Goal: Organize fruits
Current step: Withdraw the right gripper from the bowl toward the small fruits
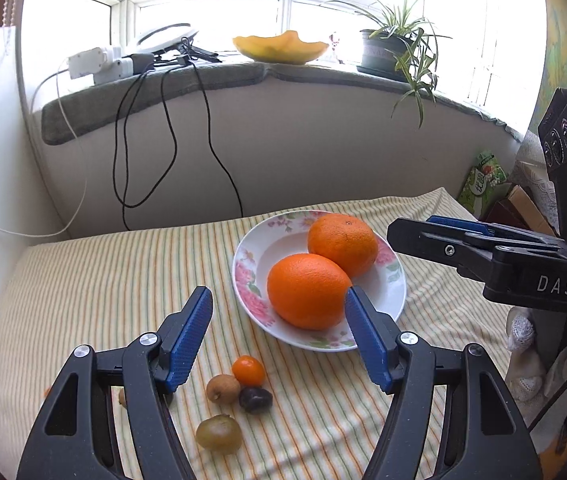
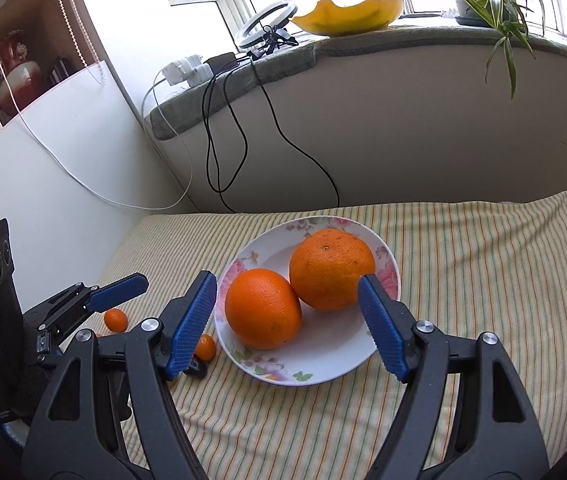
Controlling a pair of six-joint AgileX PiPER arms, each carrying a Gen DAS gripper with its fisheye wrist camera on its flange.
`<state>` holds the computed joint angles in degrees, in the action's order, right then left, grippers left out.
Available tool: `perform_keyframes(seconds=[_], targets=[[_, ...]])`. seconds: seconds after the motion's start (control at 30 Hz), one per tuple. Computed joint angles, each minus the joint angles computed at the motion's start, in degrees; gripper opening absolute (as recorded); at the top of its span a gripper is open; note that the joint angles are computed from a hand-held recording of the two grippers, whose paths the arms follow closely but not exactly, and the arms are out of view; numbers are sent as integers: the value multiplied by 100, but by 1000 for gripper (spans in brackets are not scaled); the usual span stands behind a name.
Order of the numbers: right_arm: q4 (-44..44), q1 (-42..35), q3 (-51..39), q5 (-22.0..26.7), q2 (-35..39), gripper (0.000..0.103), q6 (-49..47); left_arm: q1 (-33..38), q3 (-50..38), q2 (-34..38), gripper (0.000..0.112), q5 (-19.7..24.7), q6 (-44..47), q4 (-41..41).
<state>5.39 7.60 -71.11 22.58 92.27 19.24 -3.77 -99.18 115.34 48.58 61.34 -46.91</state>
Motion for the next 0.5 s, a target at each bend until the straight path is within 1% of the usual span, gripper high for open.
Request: perform_keyframes(seconds=[0.07, 0.1, 0.17, 0.3, 0.33, 0.43, 0.5], targets=[[-687, 249, 161, -147, -140, 85, 658, 172, 200, -98, 68, 25, 186, -160], [-1035, 373, 238, -212, -203, 86, 1012, 268, 322, -150, 68, 21, 299, -248], [-1465, 570, 389, -269, -314, 86, 1483, 446, 529, -230, 68, 11, 455, -374], [-1791, 890, 499, -208, -371, 86, 1904, 909, 877, -294, 68, 77, 741, -608], [-2051, 994, 544, -223, -394, 86, 2178, 1019, 952, -295, 68, 48, 795, -649], [-3309, 1382, 695, -230, -441, 86, 3443, 1366, 1023, -200, 68, 116, 832, -687], [-3542, 1544, 765, -283, -424, 86, 3696, 1528, 1115, -171, 64, 53, 850, -629]])
